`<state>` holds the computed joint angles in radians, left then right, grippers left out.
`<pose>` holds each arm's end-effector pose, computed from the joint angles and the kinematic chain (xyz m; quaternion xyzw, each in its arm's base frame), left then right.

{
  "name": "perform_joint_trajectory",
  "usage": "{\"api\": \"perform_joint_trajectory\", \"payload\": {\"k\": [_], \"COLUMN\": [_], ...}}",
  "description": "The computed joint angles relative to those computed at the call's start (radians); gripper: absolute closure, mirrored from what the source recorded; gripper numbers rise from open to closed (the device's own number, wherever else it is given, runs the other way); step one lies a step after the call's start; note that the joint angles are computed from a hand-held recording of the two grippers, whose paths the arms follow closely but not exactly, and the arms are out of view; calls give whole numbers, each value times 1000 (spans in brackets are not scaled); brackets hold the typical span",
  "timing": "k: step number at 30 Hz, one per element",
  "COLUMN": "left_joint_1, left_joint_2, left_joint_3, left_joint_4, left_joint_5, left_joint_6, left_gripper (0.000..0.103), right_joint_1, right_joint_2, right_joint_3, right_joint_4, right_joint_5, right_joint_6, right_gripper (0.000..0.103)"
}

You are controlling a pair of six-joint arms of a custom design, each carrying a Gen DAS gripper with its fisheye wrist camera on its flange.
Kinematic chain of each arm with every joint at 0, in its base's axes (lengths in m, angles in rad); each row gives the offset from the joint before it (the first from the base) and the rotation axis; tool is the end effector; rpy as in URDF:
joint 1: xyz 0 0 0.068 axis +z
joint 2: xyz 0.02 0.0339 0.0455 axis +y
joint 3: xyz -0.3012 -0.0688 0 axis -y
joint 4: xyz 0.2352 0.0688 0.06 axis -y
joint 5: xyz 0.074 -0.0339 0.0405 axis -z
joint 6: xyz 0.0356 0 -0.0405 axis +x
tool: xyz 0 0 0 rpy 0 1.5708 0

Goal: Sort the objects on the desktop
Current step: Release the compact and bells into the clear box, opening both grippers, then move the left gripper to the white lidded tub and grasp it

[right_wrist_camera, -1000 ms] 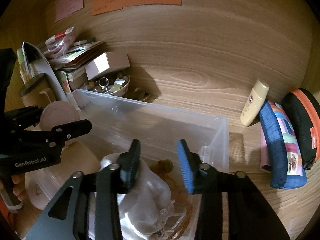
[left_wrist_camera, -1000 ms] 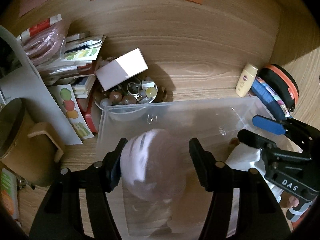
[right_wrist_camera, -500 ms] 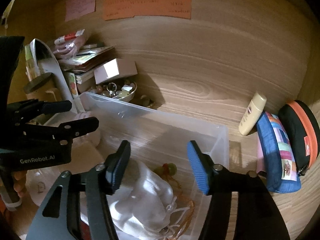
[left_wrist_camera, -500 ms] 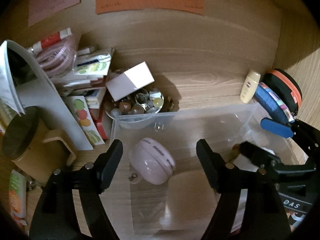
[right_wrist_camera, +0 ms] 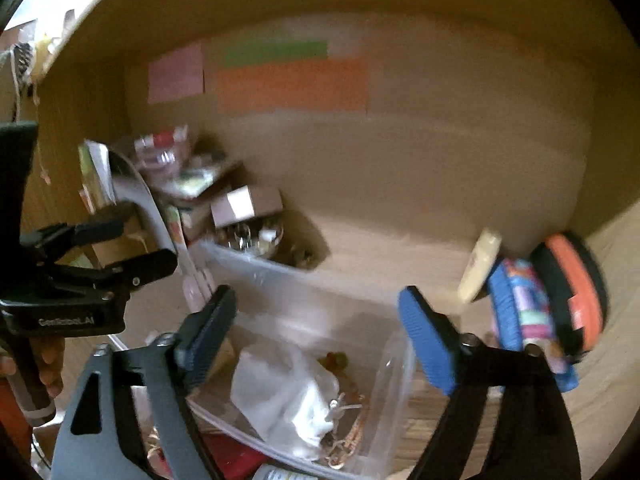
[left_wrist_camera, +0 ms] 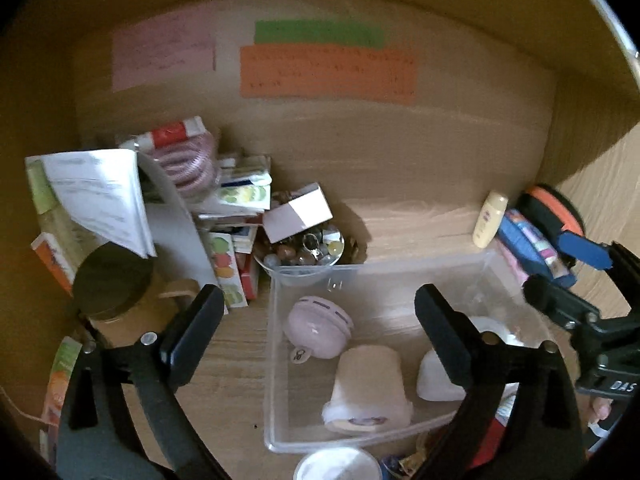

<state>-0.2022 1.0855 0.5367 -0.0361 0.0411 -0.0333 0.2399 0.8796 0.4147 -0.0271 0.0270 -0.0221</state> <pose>0.1984 -0.0422 0.2479 0.0840 0.8768 -0.0736 0.4677 0.1573 0.0375 0.2420 -0.1052 0.8515 0.0443 0.5118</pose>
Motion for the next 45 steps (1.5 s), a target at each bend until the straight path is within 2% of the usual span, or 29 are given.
{"api": "perform_joint_trajectory", "payload": {"k": [4,8,17,23,28,34,40,45], "left_joint_1": [55,97,222,327,451,484,477,463], "left_joint_2": [-109,-208,-403,-487,-497,-464,-432,-377], "left_joint_3": [1,-7,-35,-68,-98,-159,-223,-266], "left_joint_4": [-86,-155,-308,-381,-426,-417,-383,-336], "left_joint_5": [53,94,218,299,407,422,400,389], "left_joint_6": [9,17,93,160,230,269,293,299], "left_gripper": [3,2,1,1,1,1,1,1], "right_joint_1": [103,240,587,735,757,721,600,417], "right_joint_2": [-135,-238,-326,-337,-339,-349,-387,-400], "right_joint_3": [21,40,69,65,36,-5,-58,-113], "right_joint_4": [-104,-194,-376,-495,-544,-566,-553,-505], "right_joint_5": [110,247,600,730,744,708,597,436], "right_joint_6": [25,80,232,382,473,530,516,461], "right_gripper": [12,0,0,0,0,0,0,0]}}
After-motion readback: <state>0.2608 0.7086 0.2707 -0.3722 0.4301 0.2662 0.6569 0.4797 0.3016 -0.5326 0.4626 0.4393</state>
